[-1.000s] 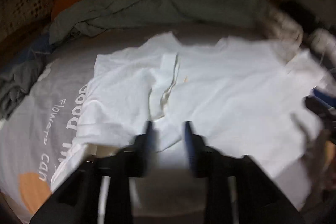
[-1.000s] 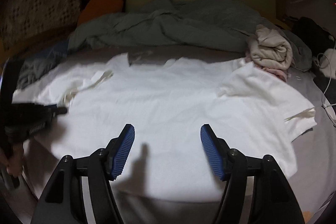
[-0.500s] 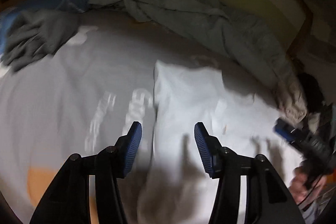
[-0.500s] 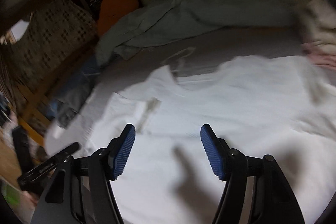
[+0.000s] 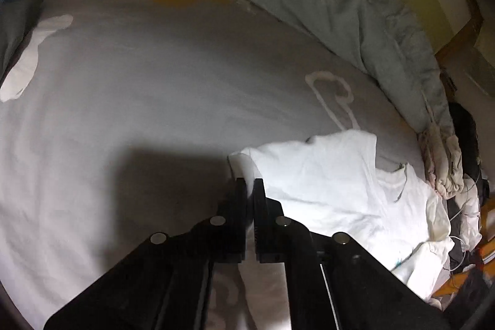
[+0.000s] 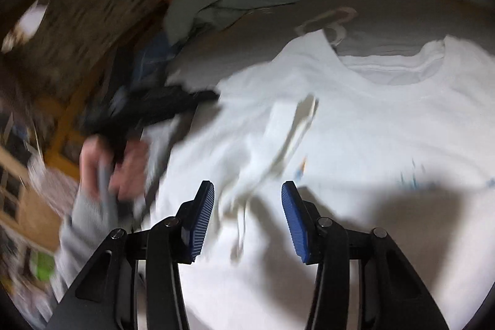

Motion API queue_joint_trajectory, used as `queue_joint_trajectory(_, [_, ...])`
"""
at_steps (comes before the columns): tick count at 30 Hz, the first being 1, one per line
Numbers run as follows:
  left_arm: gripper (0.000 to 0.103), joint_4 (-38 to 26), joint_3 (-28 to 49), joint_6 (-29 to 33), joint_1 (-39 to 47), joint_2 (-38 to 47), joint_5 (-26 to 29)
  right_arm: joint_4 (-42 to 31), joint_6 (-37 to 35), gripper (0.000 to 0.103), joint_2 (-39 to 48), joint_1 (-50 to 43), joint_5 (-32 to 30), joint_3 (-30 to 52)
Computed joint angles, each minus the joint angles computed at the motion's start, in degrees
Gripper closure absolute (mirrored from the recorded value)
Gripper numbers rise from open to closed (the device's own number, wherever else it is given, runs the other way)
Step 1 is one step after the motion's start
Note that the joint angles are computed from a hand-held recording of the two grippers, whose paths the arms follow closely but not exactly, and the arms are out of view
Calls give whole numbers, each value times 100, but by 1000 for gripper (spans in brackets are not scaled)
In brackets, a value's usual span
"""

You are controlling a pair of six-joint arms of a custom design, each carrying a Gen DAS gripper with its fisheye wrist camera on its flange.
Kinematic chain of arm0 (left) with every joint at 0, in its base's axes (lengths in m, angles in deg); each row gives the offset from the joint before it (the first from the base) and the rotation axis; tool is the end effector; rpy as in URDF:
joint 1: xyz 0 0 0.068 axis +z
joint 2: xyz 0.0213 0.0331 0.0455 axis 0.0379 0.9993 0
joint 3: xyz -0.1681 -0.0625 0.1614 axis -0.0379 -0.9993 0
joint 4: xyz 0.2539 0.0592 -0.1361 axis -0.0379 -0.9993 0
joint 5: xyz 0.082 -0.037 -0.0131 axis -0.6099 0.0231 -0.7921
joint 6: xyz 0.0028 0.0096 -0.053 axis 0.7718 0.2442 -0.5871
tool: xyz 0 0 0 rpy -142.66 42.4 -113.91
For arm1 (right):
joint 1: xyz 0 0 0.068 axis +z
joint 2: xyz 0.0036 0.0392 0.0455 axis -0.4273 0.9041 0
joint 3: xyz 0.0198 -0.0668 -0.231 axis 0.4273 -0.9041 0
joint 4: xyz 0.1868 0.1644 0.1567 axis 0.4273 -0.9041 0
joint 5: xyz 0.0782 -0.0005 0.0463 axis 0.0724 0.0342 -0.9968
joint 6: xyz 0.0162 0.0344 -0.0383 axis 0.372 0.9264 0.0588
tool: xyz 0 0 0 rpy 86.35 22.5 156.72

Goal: Fold small clothes

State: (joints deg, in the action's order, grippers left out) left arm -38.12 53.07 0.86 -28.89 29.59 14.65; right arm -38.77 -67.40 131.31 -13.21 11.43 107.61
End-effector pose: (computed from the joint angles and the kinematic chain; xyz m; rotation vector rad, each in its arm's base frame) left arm 0.2639 -0.1582 0.2243 -0.3117 2.5419 -0.5157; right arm 0.1829 0.0581 0.2329 -0.4025 2.5226 0.8045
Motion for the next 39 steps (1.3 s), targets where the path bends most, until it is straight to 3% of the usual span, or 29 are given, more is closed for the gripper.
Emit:
queue_joint_trajectory(3, [100,227,-17,228,-181,-88,-701,169,225,55,-455,508,299,-523])
queue_joint_trajectory(5, [100,348,-52,326,-245,-134,-852,438,499,56,-637,837,673,-773])
queue_joint_trajectory(9, [100,212,134,337,-434,89,-1367,522,396,60,-669,684,13,-923])
queue_joint_trajectory(10, [100,223,160,302,-453,183,-1424,545,402,67,-654,784,129,-932])
queue_joint_trajectory(12, [100,205,168,286,-447,318,-1488,561,543,93,-799,1030,571,-1014])
queue_joint_trajectory(13, [100,196,176,262,-429,398,-1498,510,567,102,-881,988,550,-1021])
queue_joint_trajectory(19, [100,248,47,106,-322,377,-1400,-383,466,103,-2362,386,868,-1170])
queue_joint_trajectory(22, [100,93,182,153,-455,538,-1650,-666,202,103,-2551,152,1216,-1271])
queue_joint_trajectory(26, [93,-413,367,171,-716,449,-2104,-966,-510,103,-2392,-1149,-168,-1330])
queue_joint_trajectory(27, [86,-531,311,82,-796,212,-2171,-1002,-582,103,-2314,-1298,-283,-1251])
queue_joint_trajectory(28, [75,-658,195,-17,-918,-188,-2191,-1003,-592,94,-2307,-1321,-287,-1197])
queue_joint_trajectory(29, [69,-976,212,-187,-1151,-507,-2359,-915,-493,80,-2334,-1228,-227,-1126])
queue_joint_trajectory(30, [63,-1503,414,-434,-1458,-595,-2693,-824,-461,72,-2407,-1207,-165,-1063])
queue_joint_trajectory(31, [62,-2173,650,-841,-1968,-664,-3220,-698,-463,57,-2353,-1211,-96,-979])
queue_joint_trajectory(32, [62,-2620,767,-1254,-2452,-721,-3652,-535,-498,51,-2165,-1222,-52,-848])
queue_joint_trajectory(35, [67,-4334,1192,-3508,-3854,-345,-4601,-20,-532,51,-1104,-1014,65,-223])
queue_joint_trajectory(36, [82,-4815,1256,-4380,-4204,-128,-4617,163,-480,51,-621,-851,181,41])
queue_joint_trajectory(37, [92,-4798,1115,-4723,-4387,-146,-4508,378,-424,51,-123,-719,172,292])
queue_joint_trajectory(39, [96,-3915,454,-4721,-4557,-586,-4131,660,-288,51,927,-469,144,860])
